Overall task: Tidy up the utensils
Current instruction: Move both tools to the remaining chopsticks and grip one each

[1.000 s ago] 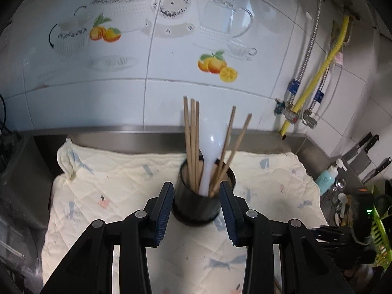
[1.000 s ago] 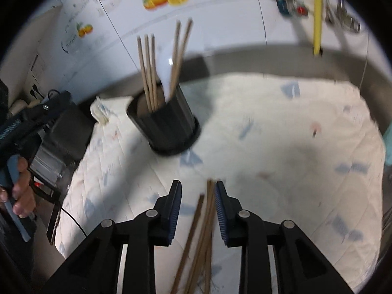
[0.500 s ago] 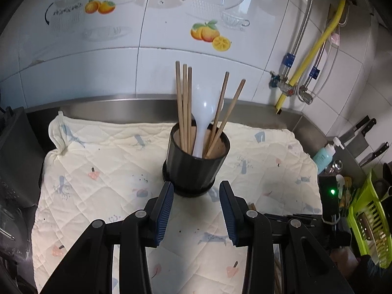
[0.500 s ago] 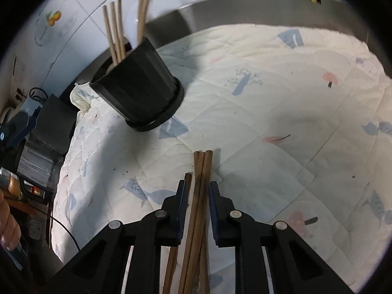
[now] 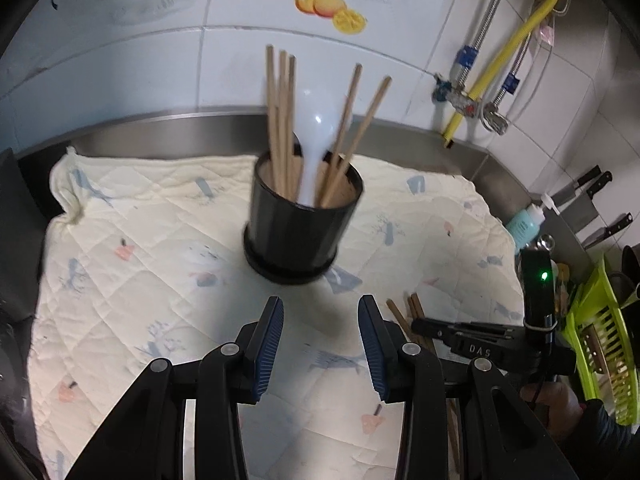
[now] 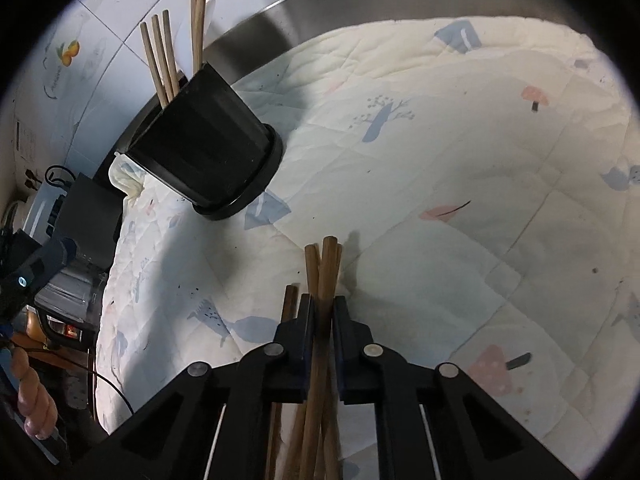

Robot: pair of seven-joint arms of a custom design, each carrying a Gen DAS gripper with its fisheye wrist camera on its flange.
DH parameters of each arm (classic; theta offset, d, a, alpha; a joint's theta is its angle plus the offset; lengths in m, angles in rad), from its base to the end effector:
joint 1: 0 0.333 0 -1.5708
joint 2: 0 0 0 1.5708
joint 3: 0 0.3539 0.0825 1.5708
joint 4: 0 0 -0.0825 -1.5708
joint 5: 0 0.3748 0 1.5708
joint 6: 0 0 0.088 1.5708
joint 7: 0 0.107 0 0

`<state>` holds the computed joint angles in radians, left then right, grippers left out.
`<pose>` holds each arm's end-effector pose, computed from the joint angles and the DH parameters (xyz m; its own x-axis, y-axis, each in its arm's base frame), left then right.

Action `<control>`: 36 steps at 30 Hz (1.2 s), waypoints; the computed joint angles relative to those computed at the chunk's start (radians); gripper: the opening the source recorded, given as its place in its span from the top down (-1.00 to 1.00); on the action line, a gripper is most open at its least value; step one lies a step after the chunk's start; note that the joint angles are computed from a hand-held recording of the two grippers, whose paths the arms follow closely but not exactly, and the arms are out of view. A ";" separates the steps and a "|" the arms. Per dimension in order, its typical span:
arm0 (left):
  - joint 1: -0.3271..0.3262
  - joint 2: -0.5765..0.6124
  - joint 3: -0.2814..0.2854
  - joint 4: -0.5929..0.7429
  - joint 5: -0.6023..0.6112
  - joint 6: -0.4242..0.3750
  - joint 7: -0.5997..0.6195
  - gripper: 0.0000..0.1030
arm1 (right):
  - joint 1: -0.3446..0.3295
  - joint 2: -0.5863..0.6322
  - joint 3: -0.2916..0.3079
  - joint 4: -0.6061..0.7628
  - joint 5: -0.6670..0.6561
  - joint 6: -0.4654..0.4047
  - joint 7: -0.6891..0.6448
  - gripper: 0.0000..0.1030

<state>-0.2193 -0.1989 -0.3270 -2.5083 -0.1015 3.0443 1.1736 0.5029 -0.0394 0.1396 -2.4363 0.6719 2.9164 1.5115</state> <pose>0.4125 -0.2492 0.4795 -0.1597 -0.9504 0.2670 -0.7929 -0.0376 -0.6082 0.4254 0.2708 0.4119 0.1588 -0.9046 -0.3956 -0.9250 0.0038 -0.3800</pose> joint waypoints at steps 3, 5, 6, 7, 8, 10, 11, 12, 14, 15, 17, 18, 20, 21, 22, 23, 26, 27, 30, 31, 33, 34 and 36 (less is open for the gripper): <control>-0.052 0.036 0.023 0.017 -0.048 -0.002 0.044 0.18 | -0.003 -0.014 -0.003 -0.017 -0.003 0.009 0.014 0.79; -0.118 0.063 0.060 0.030 -0.132 0.000 0.121 0.18 | 0.004 -0.026 -0.012 -0.029 0.032 0.016 -0.006 0.79; -0.133 0.074 0.064 0.037 -0.160 -0.001 0.146 0.18 | 0.006 -0.034 -0.015 -0.038 0.036 0.022 -0.005 0.79; -0.156 0.092 0.071 0.049 -0.201 -0.007 0.186 0.18 | 0.008 -0.040 -0.019 -0.044 0.037 0.024 -0.005 0.79; -0.164 0.104 0.068 0.056 -0.222 -0.012 0.207 0.18 | 0.013 -0.049 -0.026 -0.050 0.051 0.025 -0.016 0.79; -0.168 0.131 0.055 0.070 -0.239 -0.019 0.227 0.18 | 0.020 -0.064 -0.035 -0.064 0.054 0.034 -0.015 0.79; -0.177 0.151 0.051 0.083 -0.265 -0.026 0.250 0.19 | 0.025 -0.067 -0.043 -0.065 0.061 0.034 -0.020 0.79; -0.183 0.161 0.047 0.088 -0.295 -0.027 0.275 0.19 | 0.033 -0.072 -0.053 -0.067 0.081 0.028 -0.036 0.79; -0.194 0.195 0.035 0.109 -0.356 -0.031 0.325 0.19 | 0.037 -0.078 -0.061 -0.069 0.089 0.027 -0.041 0.78; -0.194 0.208 0.028 0.115 -0.355 -0.031 0.327 0.19 | 0.041 -0.082 -0.068 -0.070 0.103 0.022 -0.053 0.78; -0.195 0.237 0.019 0.132 -0.334 -0.039 0.307 0.19 | 0.044 -0.090 -0.074 -0.073 0.114 0.016 -0.062 0.78; -0.195 0.251 0.013 0.142 -0.342 -0.042 0.316 0.19 | 0.048 -0.092 -0.081 -0.070 0.132 0.006 -0.076 0.78; -0.198 0.272 0.015 0.156 -0.307 -0.046 0.288 0.19 | 0.049 -0.093 -0.085 -0.068 0.155 -0.002 -0.091 0.78; -0.205 0.285 0.022 0.164 -0.272 -0.044 0.256 0.19 | 0.042 -0.089 -0.083 -0.066 0.142 -0.009 -0.080 0.78; -0.214 0.300 0.032 0.172 -0.230 -0.043 0.217 0.19 | 0.039 -0.086 -0.082 -0.064 0.142 -0.016 -0.079 0.78; -0.221 0.310 0.041 0.178 -0.196 -0.044 0.182 0.19 | 0.034 -0.082 -0.081 -0.063 0.141 -0.021 -0.076 0.77; -0.241 0.340 0.070 0.200 -0.102 -0.048 0.095 0.20 | 0.026 -0.074 -0.078 -0.060 0.159 -0.039 -0.085 0.76; -0.233 0.342 0.063 0.203 -0.102 -0.051 0.097 0.22 | 0.021 -0.071 -0.076 -0.060 0.162 -0.044 -0.083 0.75; -0.231 0.359 0.058 0.218 -0.083 -0.059 0.096 0.34 | 0.008 -0.071 -0.069 -0.064 0.163 -0.052 -0.087 0.75; -0.242 0.365 0.071 0.224 -0.054 -0.068 0.075 0.41 | 0.006 -0.072 -0.068 -0.066 0.168 -0.053 -0.092 0.75; -0.233 0.378 0.060 0.234 -0.059 -0.085 0.080 0.51 | 0.003 -0.078 -0.067 -0.067 0.167 -0.056 -0.093 0.75; -0.236 0.386 0.064 0.242 -0.051 -0.096 0.071 0.57 | -0.001 -0.080 -0.064 -0.069 0.153 -0.056 -0.085 0.75; -0.254 0.392 0.083 0.242 -0.009 -0.086 0.037 0.57 | -0.002 -0.084 -0.068 -0.070 0.151 -0.063 -0.084 0.75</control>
<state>-0.4735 0.1928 -0.2442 -2.2665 -0.1108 2.9580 1.2104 0.5013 -0.1239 0.0712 -2.5066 0.8228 2.8532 1.4273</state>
